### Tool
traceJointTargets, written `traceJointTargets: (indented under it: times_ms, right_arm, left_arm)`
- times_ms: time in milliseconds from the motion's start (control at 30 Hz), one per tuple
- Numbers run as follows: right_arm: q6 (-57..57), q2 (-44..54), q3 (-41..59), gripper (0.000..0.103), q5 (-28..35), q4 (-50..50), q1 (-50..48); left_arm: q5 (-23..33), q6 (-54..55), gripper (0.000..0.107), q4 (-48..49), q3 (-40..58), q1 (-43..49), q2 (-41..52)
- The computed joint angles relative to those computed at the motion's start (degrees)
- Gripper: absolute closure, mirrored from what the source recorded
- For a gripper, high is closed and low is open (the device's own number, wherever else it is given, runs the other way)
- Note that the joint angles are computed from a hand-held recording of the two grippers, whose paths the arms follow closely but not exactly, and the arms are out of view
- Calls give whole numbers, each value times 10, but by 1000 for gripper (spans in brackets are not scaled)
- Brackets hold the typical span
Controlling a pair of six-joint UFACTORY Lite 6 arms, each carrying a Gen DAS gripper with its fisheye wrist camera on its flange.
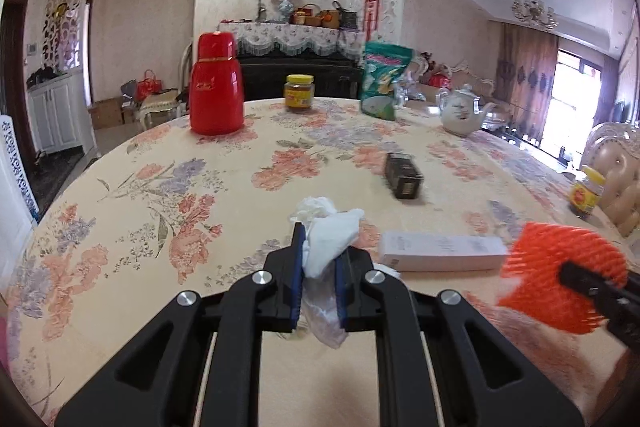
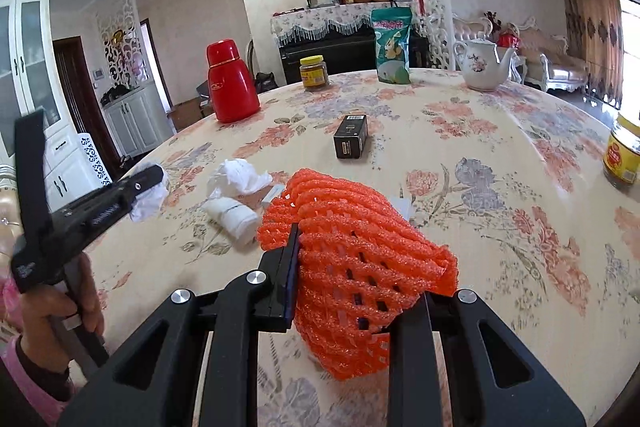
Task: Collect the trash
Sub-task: 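Carry the tissue and orange net to the pink bin and release both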
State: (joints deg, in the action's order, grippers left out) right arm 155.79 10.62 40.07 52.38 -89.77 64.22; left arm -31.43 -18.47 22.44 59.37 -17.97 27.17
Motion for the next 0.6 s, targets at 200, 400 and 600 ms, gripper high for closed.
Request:
traceJointTargets:
  times_ms: [200,400,600]
  right_arm:
    - [0,-26,-4,80,31,37,45]
    - [-16,-17,23,80,60,67,99]
    - [-31,25,74,80,67,71,129]
  left_arm:
    - [-18,-9,94,31,-170,-15,-171]
    - [-53,3,94,48,-305,2,-286]
    - [-81,-48,94,133,-389,78,-363]
